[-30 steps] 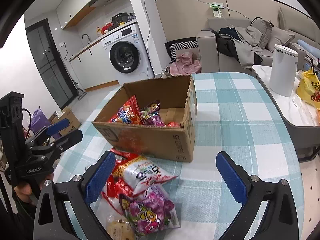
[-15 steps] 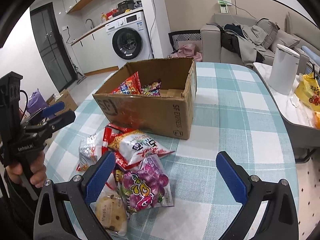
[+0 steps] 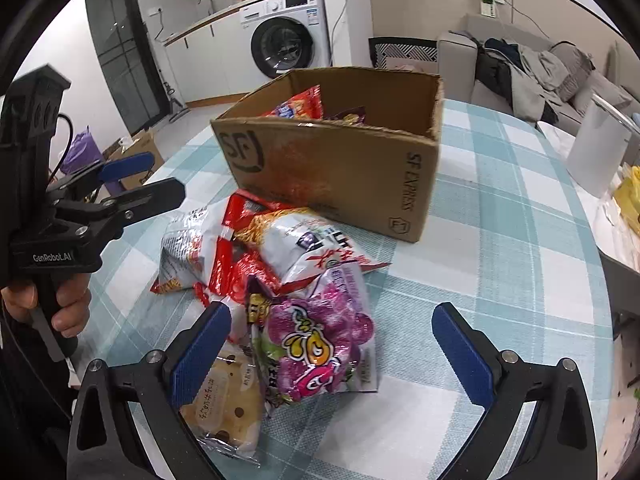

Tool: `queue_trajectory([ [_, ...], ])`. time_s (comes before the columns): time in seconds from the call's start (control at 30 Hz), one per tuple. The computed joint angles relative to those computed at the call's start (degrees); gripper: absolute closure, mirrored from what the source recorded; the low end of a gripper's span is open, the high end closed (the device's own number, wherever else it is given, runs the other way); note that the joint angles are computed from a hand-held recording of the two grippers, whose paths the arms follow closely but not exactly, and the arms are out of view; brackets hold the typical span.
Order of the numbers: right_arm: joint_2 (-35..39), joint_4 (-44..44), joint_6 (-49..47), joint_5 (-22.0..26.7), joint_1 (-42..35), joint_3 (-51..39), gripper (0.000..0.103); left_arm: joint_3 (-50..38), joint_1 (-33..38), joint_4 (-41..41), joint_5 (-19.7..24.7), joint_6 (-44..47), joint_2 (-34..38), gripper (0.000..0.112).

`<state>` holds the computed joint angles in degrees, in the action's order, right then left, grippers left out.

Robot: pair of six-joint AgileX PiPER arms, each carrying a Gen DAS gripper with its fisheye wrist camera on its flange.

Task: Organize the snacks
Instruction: 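Withdraw both tools from the box toward the remaining snacks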

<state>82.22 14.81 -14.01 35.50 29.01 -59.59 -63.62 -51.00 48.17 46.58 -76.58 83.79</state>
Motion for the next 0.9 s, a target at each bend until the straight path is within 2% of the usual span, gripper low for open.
queue_trajectory([
  [0.23,1.22,-0.67,0.46,-1.65,1.51,0.85,0.001,0.35,0.64,-3.18,-2.58,4.11,1.73,0.010],
  [0.37,2.31,3.80,-3.35,-1.10,-0.17,0.86,0.001,0.68,1.12,-4.37,-3.46,5.53,2.36,0.010],
  [0.47,3.00,3.79,-3.12,-0.95,-0.75,0.73,0.001,1.93,2.23,-6.70,-6.07,8.28,2.03,0.010],
  [0.6,3.46,5.40,-4.83,-0.54,-1.75,0.72,0.001,2.65,3.68,-8.17,-7.36,10.38,2.71,0.010],
  [0.8,4.61,9.25,-9.75,1.36,-3.58,0.49,0.001,3.88,6.17,-12.72,-9.79,16.37,3.36,0.010],
  [0.9,4.74,14.09,-14.80,2.15,-5.01,1.05,0.001,4.39,6.90,-14.68,-10.77,19.47,3.41,0.010],
])
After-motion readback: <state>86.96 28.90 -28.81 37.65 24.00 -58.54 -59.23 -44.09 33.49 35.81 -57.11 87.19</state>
